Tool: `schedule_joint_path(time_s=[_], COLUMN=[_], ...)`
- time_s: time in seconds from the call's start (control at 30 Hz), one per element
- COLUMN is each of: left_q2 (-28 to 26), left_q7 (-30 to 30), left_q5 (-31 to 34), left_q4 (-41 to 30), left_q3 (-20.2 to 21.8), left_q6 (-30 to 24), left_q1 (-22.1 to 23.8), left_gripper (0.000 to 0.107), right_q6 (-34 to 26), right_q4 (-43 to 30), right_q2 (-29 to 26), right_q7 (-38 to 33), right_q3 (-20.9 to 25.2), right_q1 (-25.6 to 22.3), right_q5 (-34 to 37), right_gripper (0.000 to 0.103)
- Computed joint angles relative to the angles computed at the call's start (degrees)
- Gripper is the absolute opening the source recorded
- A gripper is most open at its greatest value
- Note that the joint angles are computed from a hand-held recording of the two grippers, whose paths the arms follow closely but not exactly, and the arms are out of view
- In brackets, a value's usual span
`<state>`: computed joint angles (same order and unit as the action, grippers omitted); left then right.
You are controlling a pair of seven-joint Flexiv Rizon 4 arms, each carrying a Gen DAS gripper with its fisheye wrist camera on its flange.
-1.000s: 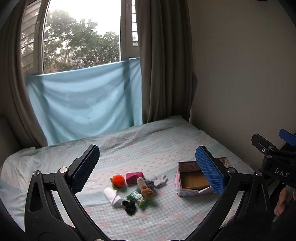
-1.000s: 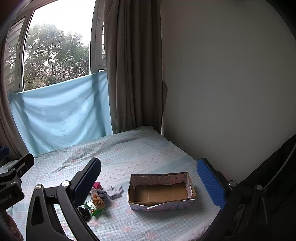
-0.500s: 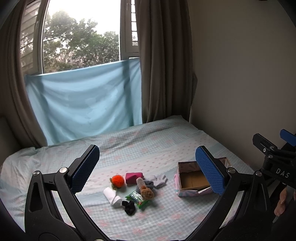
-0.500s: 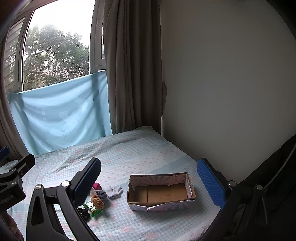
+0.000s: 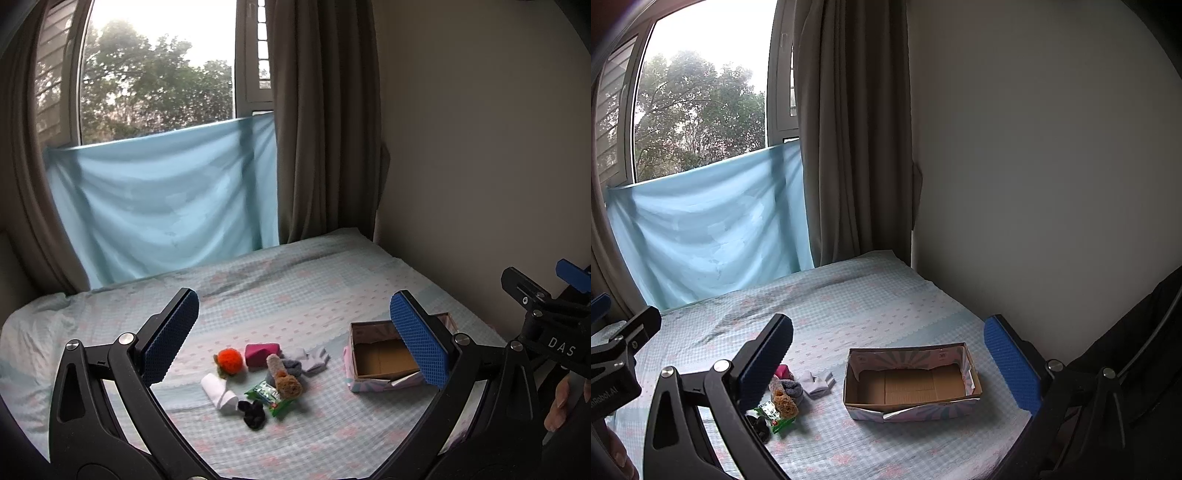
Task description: Organize soft objects
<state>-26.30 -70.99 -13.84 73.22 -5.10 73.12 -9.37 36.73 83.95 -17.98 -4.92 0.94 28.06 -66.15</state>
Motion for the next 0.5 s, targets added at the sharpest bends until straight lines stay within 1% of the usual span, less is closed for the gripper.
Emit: schedule_joint_path(time_s=[0.2,0.4,0.5], left_q2=[-0.3,-0.6,-0.8], left_q7=[1.3,0.0,-2.8], left_q5=[-1.0,0.2,2.1], left_q4=[-0.1,-1.6,-2.4], left_q3=[-1.1,0.2,2.3], left_q6=[0.2,-0.3,-0.6], left_q1=[0.4,-0.5,-1.6], left_gripper=[0.103,0.103,0.103], right_q6=[0.0,0.1,0.9], right_q4=[0.0,-0.8,-0.7], right_q2=[0.0,0.0,0.1], right_q7=[-0.1,-2.0,-2.5], right_q3=[0.0,0.0,-0.1], right_q1=[-0.1,-0.3,-0.6], right_q5=[0.2,1.4,1.3], right_gripper=[0.103,0.103,0.103])
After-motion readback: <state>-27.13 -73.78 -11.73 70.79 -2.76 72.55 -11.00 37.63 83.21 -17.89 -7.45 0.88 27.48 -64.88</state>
